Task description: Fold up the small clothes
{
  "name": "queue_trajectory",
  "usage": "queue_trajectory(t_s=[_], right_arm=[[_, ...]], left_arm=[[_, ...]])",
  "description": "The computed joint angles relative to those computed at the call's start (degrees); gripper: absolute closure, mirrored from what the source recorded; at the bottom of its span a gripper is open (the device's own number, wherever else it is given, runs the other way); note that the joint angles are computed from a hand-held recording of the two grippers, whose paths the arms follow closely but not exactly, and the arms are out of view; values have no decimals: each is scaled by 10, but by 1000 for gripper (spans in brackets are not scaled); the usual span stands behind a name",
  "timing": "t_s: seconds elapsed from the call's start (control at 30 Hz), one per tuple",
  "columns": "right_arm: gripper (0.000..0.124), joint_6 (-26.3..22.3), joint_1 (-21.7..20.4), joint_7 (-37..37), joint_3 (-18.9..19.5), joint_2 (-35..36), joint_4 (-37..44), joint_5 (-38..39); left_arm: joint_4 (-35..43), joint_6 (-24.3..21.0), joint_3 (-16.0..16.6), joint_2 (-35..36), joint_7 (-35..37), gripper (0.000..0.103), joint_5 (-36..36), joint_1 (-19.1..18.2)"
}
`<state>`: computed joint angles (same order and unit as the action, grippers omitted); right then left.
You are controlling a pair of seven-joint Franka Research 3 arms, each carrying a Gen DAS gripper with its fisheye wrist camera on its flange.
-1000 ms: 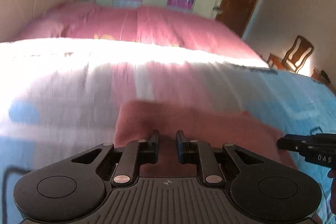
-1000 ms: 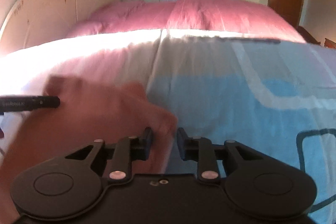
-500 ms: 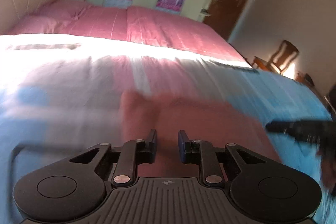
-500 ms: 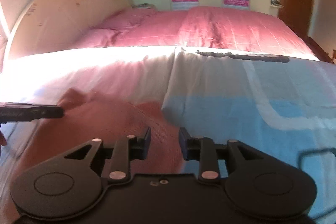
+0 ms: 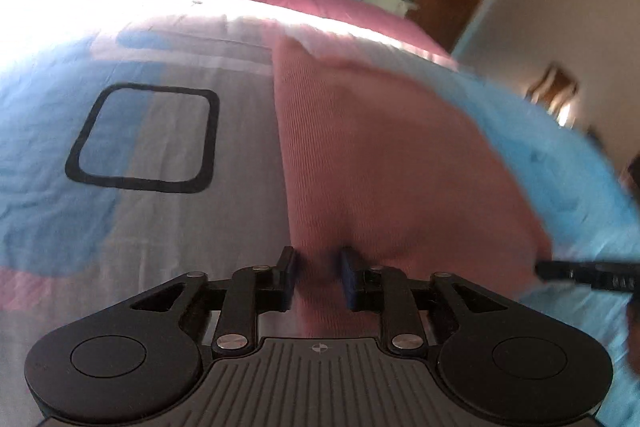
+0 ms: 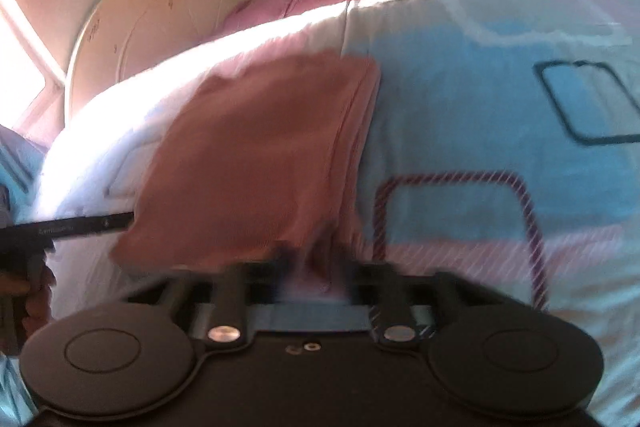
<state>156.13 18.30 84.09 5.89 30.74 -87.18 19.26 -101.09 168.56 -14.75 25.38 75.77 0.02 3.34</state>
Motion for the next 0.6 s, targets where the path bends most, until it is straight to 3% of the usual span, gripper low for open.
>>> queue_trajectory(t_s=[0.07, 0.1, 0.13, 0.2, 0.27, 0.37, 0.4, 0.47, 0.5, 0.53, 0.57, 0.6], right_arm=[[121, -7, 16, 15, -21, 4, 4, -33], [120, -19, 19, 22, -25, 2, 10, -40], [109, -16, 32, 31, -39, -5, 8, -65], [103, 38, 59, 49, -65, -27, -18, -117], [103, 50, 54, 43, -53, -23, 0, -121], [104, 27, 56, 25, -45, 11, 51, -134], [105, 12, 61, 21, -48, 23, 65, -145], [105, -50, 83, 38, -76, 57, 108, -184], [104, -39, 82, 34, -73, 56, 102, -189], [100, -40, 81, 36, -70, 52, 100, -189], [87, -34, 75, 33, -62, 45, 94, -181], [77, -18, 65, 28, -50, 35, 78, -167]], left_arm=[[0, -24, 55, -20, -46, 70, 52, -50], [-14, -11, 80, -35, -70, 70, 86, -71], [-27, 5, 95, -51, -97, 70, 122, -85], [-41, 29, 76, -66, -85, 70, 122, -74], [-29, 23, 63, -58, -76, 70, 126, -71], [2, -11, 45, -27, -73, 70, 110, -67], [19, -40, 53, -15, -81, 70, 116, -77], [25, -46, 70, -14, -101, 69, 135, -93], [31, -56, 78, -15, -113, 65, 145, -100], [33, -62, 87, -17, -126, 46, 159, -108], [32, -62, 99, -20, -147, 23, 180, -121], [28, -58, 119, -25, -178, 17, 212, -139]])
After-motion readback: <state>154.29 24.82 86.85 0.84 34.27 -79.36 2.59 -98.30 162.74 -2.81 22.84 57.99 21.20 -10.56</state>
